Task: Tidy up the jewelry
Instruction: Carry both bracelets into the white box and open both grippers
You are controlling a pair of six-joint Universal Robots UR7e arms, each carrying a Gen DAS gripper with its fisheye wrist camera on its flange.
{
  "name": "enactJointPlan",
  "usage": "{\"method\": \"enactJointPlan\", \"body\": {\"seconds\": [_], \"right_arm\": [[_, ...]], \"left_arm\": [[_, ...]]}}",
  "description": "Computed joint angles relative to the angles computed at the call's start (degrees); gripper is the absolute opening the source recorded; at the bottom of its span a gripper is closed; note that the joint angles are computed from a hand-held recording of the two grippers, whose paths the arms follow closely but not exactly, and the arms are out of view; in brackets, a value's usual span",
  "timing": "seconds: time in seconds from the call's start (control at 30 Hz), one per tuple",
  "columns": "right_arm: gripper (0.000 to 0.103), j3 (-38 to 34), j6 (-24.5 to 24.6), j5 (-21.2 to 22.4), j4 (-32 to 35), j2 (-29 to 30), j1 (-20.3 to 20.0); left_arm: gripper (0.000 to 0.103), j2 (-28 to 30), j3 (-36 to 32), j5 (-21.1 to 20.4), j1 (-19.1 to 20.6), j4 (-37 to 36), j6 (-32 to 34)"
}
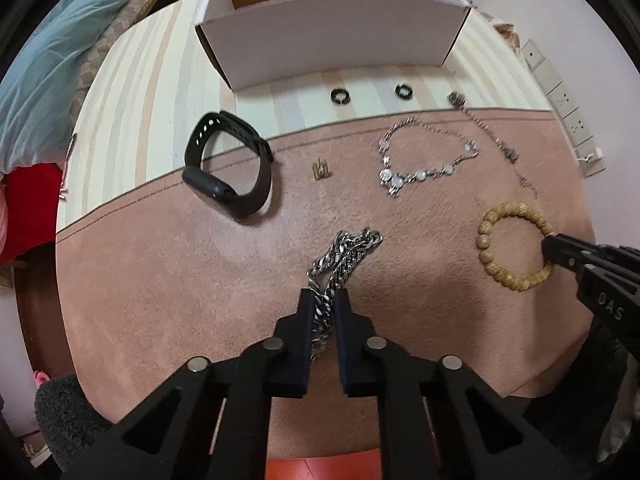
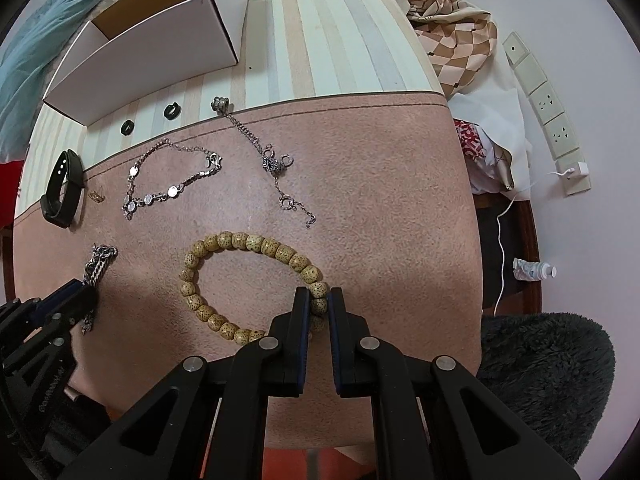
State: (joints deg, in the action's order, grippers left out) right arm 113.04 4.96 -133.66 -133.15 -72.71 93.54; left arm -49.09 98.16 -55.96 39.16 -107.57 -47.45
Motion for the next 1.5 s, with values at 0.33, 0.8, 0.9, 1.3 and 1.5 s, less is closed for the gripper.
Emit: {"method": "enactJointPlan", "body": {"seconds": [0.33,0.8,0.9,1.3,1.5], "right_arm": [[0.010,-0.7,0.0,7.0,-1.2,-2.9,2.1],[0.009,-15.3,-3.6,15.8,2.0,0.2,8.8],[0.009,-20.6,-5.6,15.5,2.4,3.5,9.7],[0.009,-41.7,-7.3,13.9,10.7,20.5,7.7],[0.010,-52.0,-4.5,15.4,22.7,27.6,5.7]], "left_arm": [[0.006,-5.9,0.6,-1.3,-1.9,-3.2,-0.4],[0.006,-7.0,-8.8,-0.3,-1.0,-10.5,7.4],[0.006,-4.5,-14.0,0.1,0.5,-11.0,10.5],[0.006,7.3,-31.8,-2.3,9.0,-5.5,15.6],[0.014,11.9,-39.4,0.6,11.0,4.7,10.9]]}}
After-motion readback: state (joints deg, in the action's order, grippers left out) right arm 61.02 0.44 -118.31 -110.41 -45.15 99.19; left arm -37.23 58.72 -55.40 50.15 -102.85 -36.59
